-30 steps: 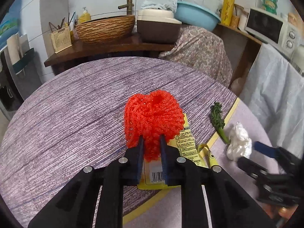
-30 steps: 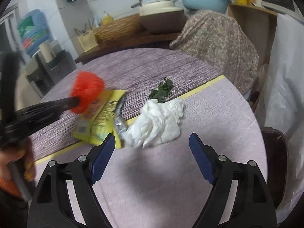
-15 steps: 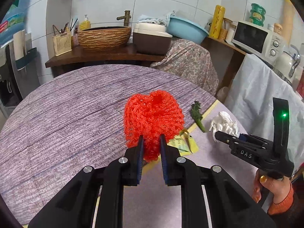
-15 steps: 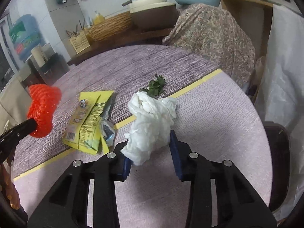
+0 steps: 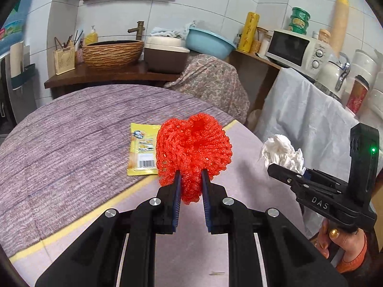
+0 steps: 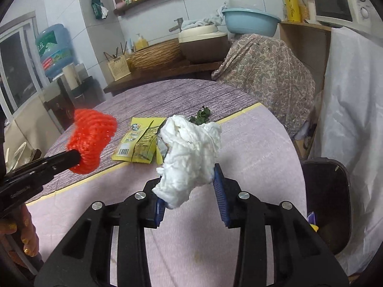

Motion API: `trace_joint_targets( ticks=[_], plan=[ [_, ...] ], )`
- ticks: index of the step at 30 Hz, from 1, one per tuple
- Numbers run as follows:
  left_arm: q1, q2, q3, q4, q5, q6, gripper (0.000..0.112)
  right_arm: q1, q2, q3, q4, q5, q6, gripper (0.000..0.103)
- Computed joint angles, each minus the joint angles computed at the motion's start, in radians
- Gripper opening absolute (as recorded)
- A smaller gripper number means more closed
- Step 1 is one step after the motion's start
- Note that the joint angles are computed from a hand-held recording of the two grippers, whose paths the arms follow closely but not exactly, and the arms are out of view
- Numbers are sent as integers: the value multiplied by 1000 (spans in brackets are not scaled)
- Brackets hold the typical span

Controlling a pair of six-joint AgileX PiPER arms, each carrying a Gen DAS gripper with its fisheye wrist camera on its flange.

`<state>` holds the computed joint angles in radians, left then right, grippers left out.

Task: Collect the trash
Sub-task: 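Drop the net into the bin with the left tool while the right tool drops the tissue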

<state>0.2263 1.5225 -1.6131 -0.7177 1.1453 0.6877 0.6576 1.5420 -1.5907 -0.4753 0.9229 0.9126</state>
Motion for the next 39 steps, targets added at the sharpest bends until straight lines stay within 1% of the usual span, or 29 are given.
trace_joint_targets(
  ticks=[5, 7, 11, 14, 18, 25, 30, 36, 39],
  plan=[
    [-39, -50, 45, -14, 1, 0, 17, 55, -104, 112, -110, 23, 101, 36],
    [-81, -67, 58, 3, -18, -17, 17, 60, -143, 160, -134, 27, 133, 36],
    [-158, -70, 47, 17, -25, -60, 17, 38, -225, 258, -144, 19, 174, 36],
    [-228, -78, 54, 42, -54, -83, 17, 37, -287, 331, -180, 26, 221, 36],
    [-332, -56, 35, 70, -72, -142, 17, 8, -362, 417, -196, 28, 249, 36],
    [-508, 3, -21, 130, -108, -249, 17, -120, -489, 556, -161, 6, 220, 36],
    [-622, 90, -111, 192, -110, -330, 17, -232, -546, 624, -114, -11, 166, 36],
    [-752, 239, -255, 298, -99, -431, 17, -442, -578, 719, 15, -100, 26, 36],
    [-802, 331, -349, 324, -61, -485, 17, -537, -575, 772, 76, -151, -41, 36]
  ],
)
